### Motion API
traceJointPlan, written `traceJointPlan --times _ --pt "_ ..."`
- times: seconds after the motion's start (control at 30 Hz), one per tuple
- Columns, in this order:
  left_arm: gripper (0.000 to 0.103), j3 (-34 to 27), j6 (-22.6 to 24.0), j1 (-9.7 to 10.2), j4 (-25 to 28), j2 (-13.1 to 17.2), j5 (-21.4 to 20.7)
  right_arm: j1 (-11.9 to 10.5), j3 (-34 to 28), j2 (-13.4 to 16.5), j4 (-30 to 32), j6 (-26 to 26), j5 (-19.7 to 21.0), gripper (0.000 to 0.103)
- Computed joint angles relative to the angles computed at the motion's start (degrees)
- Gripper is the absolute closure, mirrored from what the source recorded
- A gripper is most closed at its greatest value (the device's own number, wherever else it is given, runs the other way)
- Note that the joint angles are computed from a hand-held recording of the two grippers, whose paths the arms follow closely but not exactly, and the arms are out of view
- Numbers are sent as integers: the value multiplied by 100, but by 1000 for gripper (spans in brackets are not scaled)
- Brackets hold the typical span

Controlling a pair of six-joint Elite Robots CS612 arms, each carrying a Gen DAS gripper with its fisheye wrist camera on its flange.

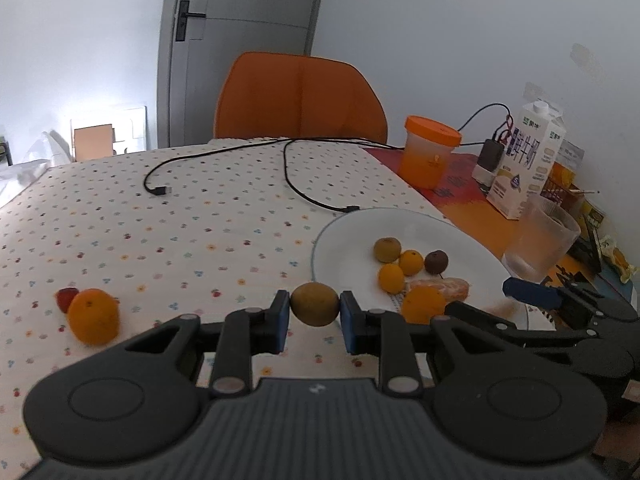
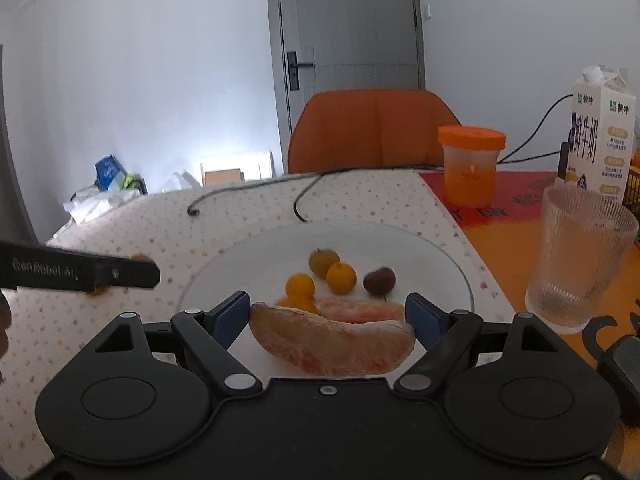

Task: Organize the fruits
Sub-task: 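Carry the kiwi with left gripper while right gripper carries the pomelo segment over the plate, then open left gripper over the plate while right gripper lowers and releases the pomelo segment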

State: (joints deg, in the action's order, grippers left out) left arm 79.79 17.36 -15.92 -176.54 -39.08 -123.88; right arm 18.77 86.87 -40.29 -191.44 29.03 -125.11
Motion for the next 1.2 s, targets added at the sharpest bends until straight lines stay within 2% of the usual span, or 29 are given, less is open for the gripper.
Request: traceJointPlan --times 0.43,0.53,0.83,1.1,1.2 --pt "77 84 334 -98 234 -62 -222 -13 190 -85 -113 164 -5 17" --pt "74 105 298 -101 192 -81 -160 -13 192 -87 -133 167 1 17" --pt "72 10 -38 3 107 -40 79 11 107 -54 -128 86 92 17" --pt "55 24 -184 114 -82 -26 206 52 0 -39 -41 25 106 16" --pt "44 15 -173 148 -220 -6 299 78 -69 -26 26 -21 101 13"
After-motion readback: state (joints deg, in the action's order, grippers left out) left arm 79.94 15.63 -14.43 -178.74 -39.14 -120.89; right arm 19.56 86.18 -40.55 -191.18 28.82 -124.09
